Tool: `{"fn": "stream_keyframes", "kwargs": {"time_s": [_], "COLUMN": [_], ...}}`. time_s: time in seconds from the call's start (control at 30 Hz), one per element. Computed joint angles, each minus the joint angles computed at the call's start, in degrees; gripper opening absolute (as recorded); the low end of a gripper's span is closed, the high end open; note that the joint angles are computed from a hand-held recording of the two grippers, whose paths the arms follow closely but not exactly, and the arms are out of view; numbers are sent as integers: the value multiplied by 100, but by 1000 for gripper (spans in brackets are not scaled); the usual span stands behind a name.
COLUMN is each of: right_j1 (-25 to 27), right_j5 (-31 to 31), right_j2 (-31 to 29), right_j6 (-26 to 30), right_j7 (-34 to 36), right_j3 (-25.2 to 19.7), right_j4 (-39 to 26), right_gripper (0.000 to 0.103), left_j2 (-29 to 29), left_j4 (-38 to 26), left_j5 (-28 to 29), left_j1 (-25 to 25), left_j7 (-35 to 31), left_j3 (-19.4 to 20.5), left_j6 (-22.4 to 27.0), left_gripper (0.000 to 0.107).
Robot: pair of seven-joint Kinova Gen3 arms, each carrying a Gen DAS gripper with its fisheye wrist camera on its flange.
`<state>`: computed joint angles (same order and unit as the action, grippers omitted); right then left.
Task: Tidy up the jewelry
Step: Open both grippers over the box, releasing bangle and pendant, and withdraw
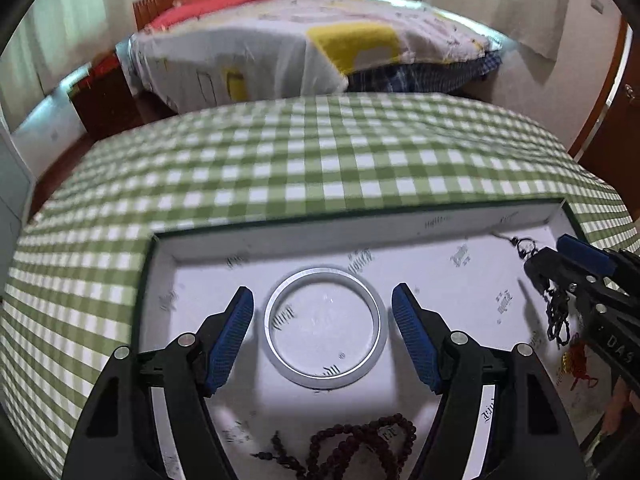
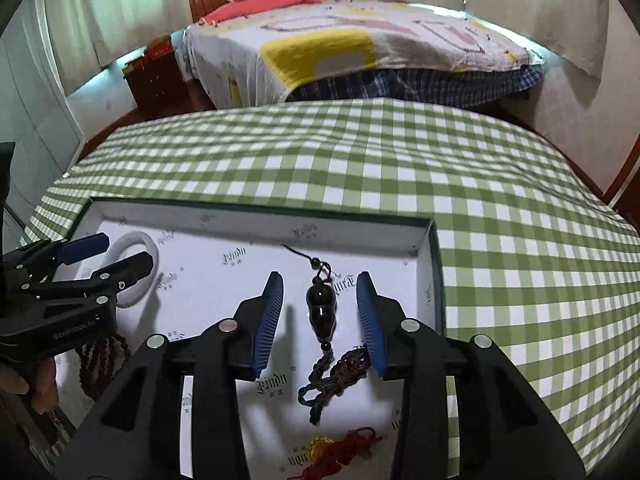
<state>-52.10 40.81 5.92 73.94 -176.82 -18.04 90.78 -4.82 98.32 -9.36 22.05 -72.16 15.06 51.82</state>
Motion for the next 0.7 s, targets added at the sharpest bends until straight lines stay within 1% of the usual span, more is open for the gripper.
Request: {"fn": "stream_keyframes", "kwargs": {"time_s": [0.07,0.2,0.23,0.33,0.6,0.7], "right_j1": [-141,-453,-567,-826,-1797,-2140], "right_j5": [197,557,662,885,1385,1439], "right_j2": [-53,-106,-126,-116,127,259], "right_j6": [166,641,800,1213,2363,2621], "right_j7": [-197,-519,-634,-844,-1457,-1660], "right_j3": [-74,-263,-339,-490,-764,-762], "right_j4": [-20,-121,-150,-257,-584,-711], "right_gripper": [38,38,38,38,38,38], "left_j2": [-221,-783,-999,-1488,-2469,-2829], "left_j4": [127,414,520,739,1155,1305], "left_j5": [-54,277,393,571,1043,1193], "left_j1": [-9,-138,-177,-357,-698,-743], "left_j7": [43,-101,-162,-255,-514,-616], "left_j3": [0,-110,-160,-159,-174,-213], "left_j6": [-164,-450,-520,-641,-647,-553], "left_gripper": [70,71,71,71,71,71]}}
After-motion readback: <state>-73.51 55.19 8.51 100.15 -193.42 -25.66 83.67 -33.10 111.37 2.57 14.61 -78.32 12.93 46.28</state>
